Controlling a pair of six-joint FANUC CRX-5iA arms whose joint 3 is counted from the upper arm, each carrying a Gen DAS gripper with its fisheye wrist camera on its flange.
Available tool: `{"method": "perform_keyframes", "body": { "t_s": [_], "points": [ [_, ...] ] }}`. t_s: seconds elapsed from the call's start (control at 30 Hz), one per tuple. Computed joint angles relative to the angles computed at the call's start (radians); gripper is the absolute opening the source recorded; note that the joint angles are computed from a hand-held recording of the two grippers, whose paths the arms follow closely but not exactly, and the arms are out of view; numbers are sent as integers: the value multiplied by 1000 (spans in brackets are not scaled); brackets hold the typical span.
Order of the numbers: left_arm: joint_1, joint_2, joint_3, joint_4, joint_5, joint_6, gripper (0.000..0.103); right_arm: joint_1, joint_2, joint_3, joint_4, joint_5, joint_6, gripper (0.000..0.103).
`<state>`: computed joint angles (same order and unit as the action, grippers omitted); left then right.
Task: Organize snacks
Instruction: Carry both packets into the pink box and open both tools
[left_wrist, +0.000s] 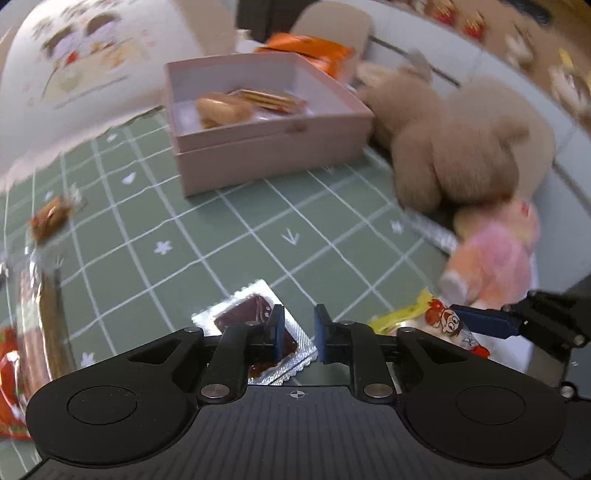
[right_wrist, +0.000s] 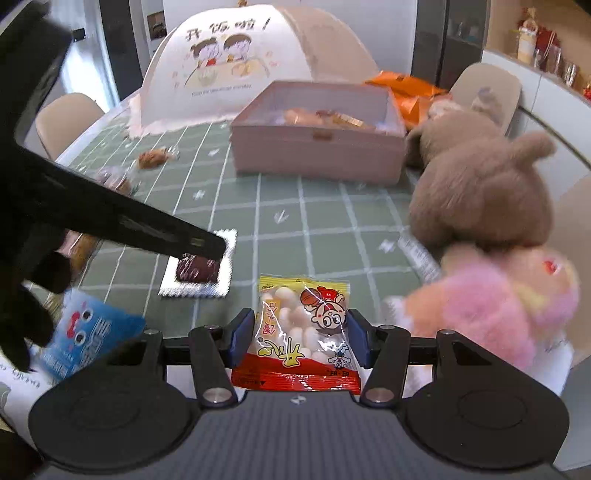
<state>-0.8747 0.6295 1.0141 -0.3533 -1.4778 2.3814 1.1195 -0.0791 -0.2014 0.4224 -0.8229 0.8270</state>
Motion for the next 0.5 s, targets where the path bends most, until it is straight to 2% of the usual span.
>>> {"method": "perform_keyframes", "body": {
  "t_s": [0.07,0.17,0.23,0.3,0.4,0.5],
  "points": [
    [-20,40,51,-38,-57,-53,22,13,4,-9,2,-4,-3,55],
    [-43,27,28,-92,-56,-100,22,23,12,-13,0,-14,-8,60],
    [-59,22,26,-129,-94,-136,28,23,7,-15,-19,-10,-6,67],
    [-68,-3,-12,-162,-110,-137,31,26,3,-24,-16,-3,-11,69],
    [-49,-33,-45,-148,-137,-37,30,32,8,-32,-2,-5,-17,70],
    [-44,-75,-89,-149,-114,119,31,35,5,-48,18,10,-25,74]
  ]
}}
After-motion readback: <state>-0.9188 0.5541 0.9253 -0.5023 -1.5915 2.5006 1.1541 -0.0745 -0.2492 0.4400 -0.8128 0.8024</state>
